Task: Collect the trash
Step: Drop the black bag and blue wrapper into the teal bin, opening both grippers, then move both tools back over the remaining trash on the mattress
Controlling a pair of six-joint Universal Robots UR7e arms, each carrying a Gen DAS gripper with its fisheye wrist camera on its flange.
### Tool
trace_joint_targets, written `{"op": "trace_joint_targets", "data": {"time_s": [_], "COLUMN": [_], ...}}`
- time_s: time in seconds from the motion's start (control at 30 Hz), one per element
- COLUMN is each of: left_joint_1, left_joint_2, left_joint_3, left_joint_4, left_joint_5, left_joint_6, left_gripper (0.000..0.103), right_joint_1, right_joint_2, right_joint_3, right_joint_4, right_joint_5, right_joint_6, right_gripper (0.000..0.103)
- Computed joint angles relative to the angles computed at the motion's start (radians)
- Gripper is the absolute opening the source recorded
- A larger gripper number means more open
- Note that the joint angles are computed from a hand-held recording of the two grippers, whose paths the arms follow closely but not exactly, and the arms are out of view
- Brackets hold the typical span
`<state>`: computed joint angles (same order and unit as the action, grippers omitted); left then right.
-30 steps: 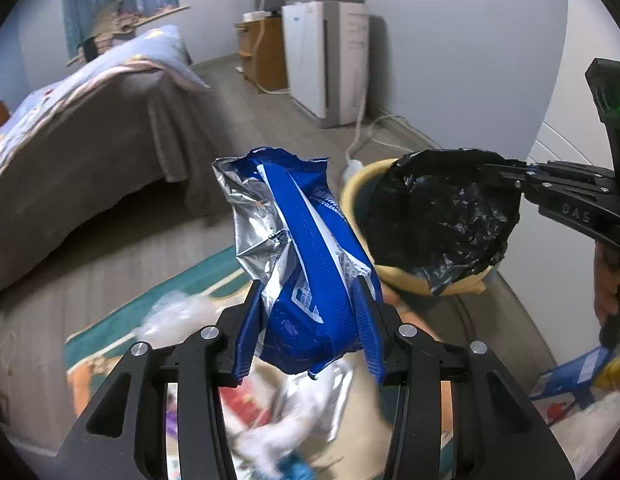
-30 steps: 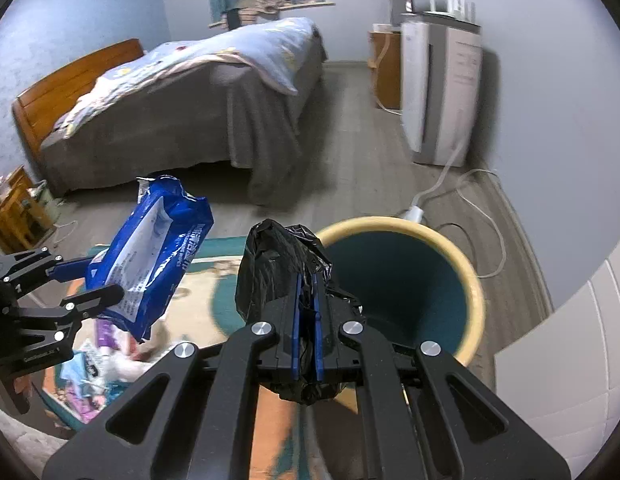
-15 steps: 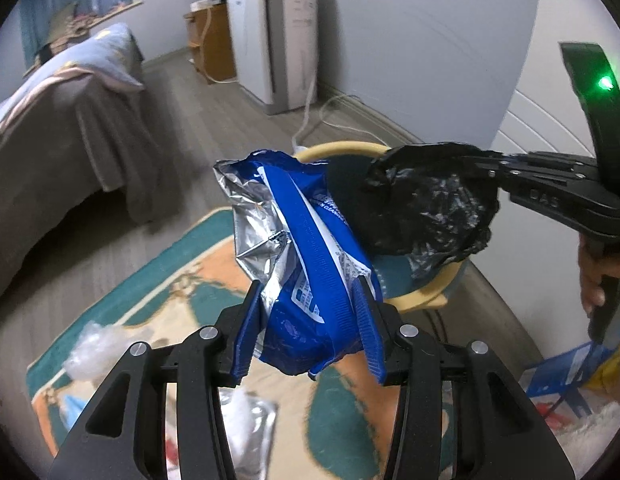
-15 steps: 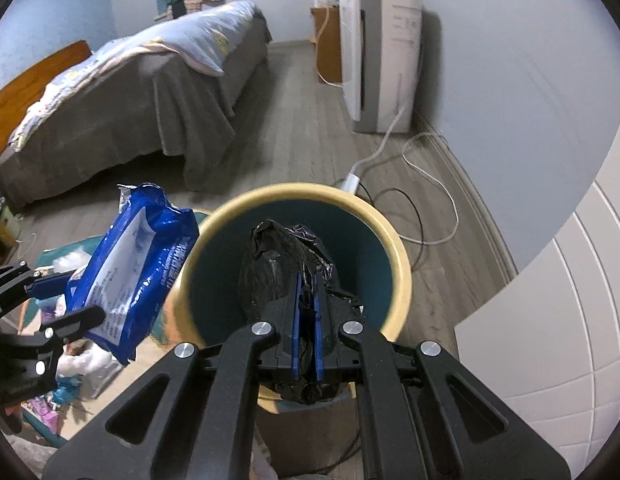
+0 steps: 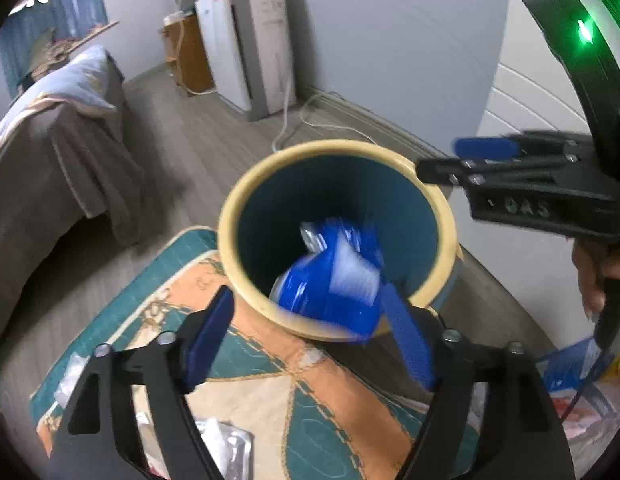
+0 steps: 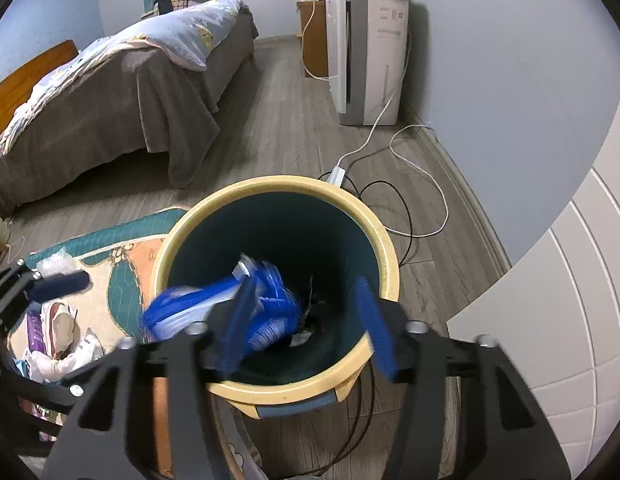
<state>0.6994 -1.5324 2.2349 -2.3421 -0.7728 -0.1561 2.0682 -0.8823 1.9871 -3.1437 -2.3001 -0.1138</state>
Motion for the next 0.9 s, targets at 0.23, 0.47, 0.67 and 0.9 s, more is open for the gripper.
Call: {"op": "trace_joint_targets", "data": {"time_s": [0.23,0.47,0.67,0.9], "left_joint_1": [-0.011,-0.029,-0.044,-0.053], "left_joint_2": [-0.046,-0.130,-0.227,-0.381], "left_joint_3": [0.001,0.014,0.022,0.010], "left_joint_4": [0.027,0.110,0.227,0.407], "left_joint_5": [0.051,0.079,0.118,0.183], "left_joint_6": [-0.049,-0.122,-0.195,-0.316], "left_gripper": [0.092,0.094,0.094,0.094], "right_joint_1": [0.026,0.074,0.127,0.181], "right_joint_2": [-0.012,0.004,0.046,0.122], "right_joint_3": [0.018,-0.006,-0.013,-0.003], "right_joint_4": [-0.012,0.124,0.079,-0.189], "right_joint_5": [-0.017,-0.106,-0.160,-0.113], "right_joint_6": [0.027,0.157,0.138,-0.023], "right_gripper": [0.097,0.097,0.097,0.097]}}
